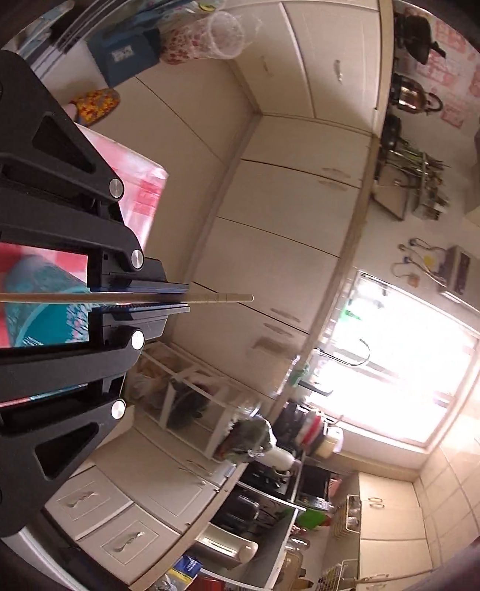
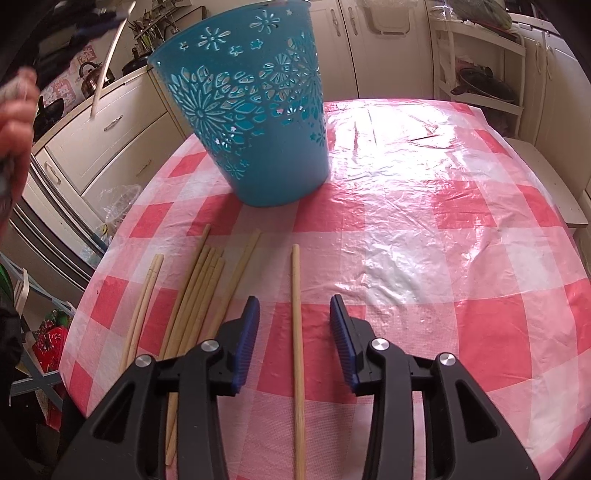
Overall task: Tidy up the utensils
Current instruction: 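Lift the chopstick with the left gripper and release it into the basket, then lift the held chopstick with the right gripper and release it into the basket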
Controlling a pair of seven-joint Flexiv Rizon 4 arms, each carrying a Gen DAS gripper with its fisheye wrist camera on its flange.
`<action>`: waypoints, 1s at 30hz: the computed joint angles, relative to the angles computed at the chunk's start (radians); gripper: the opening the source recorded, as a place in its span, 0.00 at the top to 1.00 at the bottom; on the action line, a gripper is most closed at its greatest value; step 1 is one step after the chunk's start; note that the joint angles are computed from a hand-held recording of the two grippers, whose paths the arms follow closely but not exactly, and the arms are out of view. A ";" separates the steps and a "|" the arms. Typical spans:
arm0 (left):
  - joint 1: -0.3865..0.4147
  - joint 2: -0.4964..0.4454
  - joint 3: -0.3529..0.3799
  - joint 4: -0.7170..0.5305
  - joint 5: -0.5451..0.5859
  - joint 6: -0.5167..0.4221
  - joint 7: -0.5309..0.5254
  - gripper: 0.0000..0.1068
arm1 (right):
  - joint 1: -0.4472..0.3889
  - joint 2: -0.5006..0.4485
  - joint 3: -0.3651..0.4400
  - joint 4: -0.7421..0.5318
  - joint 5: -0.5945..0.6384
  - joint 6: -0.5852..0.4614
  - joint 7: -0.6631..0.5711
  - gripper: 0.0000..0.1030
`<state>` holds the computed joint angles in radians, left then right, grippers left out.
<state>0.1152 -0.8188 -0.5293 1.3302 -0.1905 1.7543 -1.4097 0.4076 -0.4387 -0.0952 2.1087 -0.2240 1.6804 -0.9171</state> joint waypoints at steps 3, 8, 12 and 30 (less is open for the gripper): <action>-0.113 -0.054 0.099 -0.153 -0.019 0.025 -0.005 0.96 | 0.025 0.002 -0.029 0.006 -0.008 -0.001 -0.004 0.62; -0.304 -0.162 0.375 -0.387 -0.103 -0.031 -0.034 0.96 | 0.060 0.008 -0.072 0.016 -0.031 -0.009 -0.016 0.62; -0.352 -0.194 0.483 -0.398 -0.115 -0.055 -0.057 0.96 | 0.046 0.009 -0.061 0.011 -0.041 -0.025 -0.025 0.64; -0.251 -0.013 0.424 -0.037 -0.045 -0.046 0.004 0.40 | 0.094 0.026 -0.137 0.025 -0.093 -0.029 -0.004 0.95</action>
<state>-0.1355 -0.8321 -0.1058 1.2933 -0.2354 1.7081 -1.4053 0.5020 -0.4127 -0.2322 2.1339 -0.3167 1.6518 -0.9208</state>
